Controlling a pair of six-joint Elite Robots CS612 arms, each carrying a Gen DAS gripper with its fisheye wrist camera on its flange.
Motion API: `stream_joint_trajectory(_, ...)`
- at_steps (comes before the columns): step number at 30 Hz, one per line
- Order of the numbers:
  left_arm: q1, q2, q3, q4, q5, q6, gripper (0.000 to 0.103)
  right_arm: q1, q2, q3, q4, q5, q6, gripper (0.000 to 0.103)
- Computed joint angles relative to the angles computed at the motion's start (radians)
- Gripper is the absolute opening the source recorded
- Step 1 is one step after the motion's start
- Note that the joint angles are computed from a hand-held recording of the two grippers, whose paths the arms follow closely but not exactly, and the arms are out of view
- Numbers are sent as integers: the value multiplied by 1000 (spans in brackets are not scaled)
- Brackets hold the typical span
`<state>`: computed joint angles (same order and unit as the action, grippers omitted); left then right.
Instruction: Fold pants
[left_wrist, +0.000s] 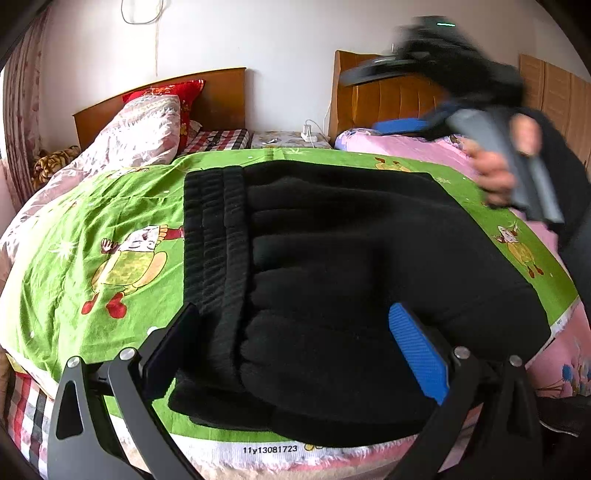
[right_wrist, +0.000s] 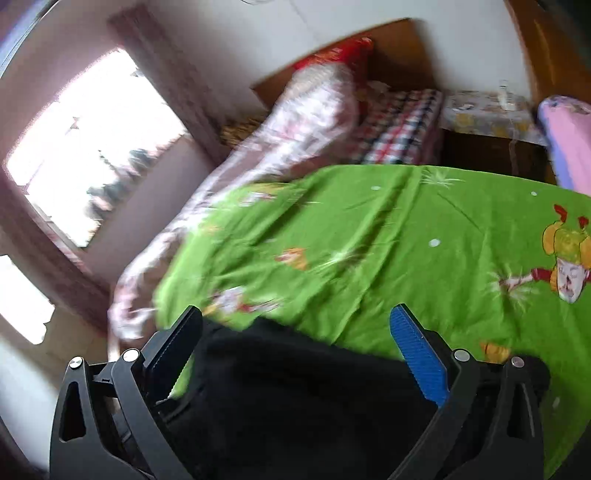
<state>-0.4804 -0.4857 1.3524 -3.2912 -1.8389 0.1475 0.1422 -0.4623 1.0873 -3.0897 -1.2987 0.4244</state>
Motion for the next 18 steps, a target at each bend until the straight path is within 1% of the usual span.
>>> stream_joint_trajectory(1,-1,1,0,-5,3,-4,102,-1,-22,55,-44,3,6,99)
stream_joint_trajectory(2,-2,1,1,-8,6,-7,102,-6,-39,107,-81,37,23,99)
stream_joint_trajectory(3,-2,2,1,-12,9,-9,102,-16,-42,125,-84,78,28,99)
stream_joint_trajectory(4,-3,2,2,-14,11,-10,102,-17,-53,161,-88,99,30,99)
stream_joint_trajectory(5,-4,2,2,-14,14,-10,102,-15,-58,183,-59,86,25,99)
stream_joint_trajectory(6,-4,1,2,-11,16,-10,102,-14,-60,196,-26,55,18,99)
stream_joint_trajectory(7,-5,0,1,-7,17,-10,102,-10,-62,203,14,0,21,99)
stream_joint_trajectory(8,-6,-1,1,-1,21,-9,102,-5,-68,219,18,-64,32,98)
stream_joint_trajectory(9,-8,-2,1,2,26,-6,102,-1,-64,223,-3,-103,41,97)
stream_joint_trajectory(11,-12,-6,4,9,45,-4,102,11,-69,252,-103,-187,99,98)
stream_joint_trajectory(12,-12,-6,2,12,46,-3,102,22,-75,266,-138,-242,117,98)
stream_joint_trajectory(13,-12,-6,2,14,45,-3,102,37,-81,285,-191,-304,120,98)
stream_joint_trajectory(14,-12,-5,2,12,44,-3,102,51,-83,299,-244,-346,108,98)
stream_joint_trajectory(16,-12,-5,2,8,45,-5,102,79,-95,332,-315,-364,61,98)
stream_joint_trajectory(18,-13,-4,3,4,47,-7,102,100,-109,365,-342,-360,26,98)
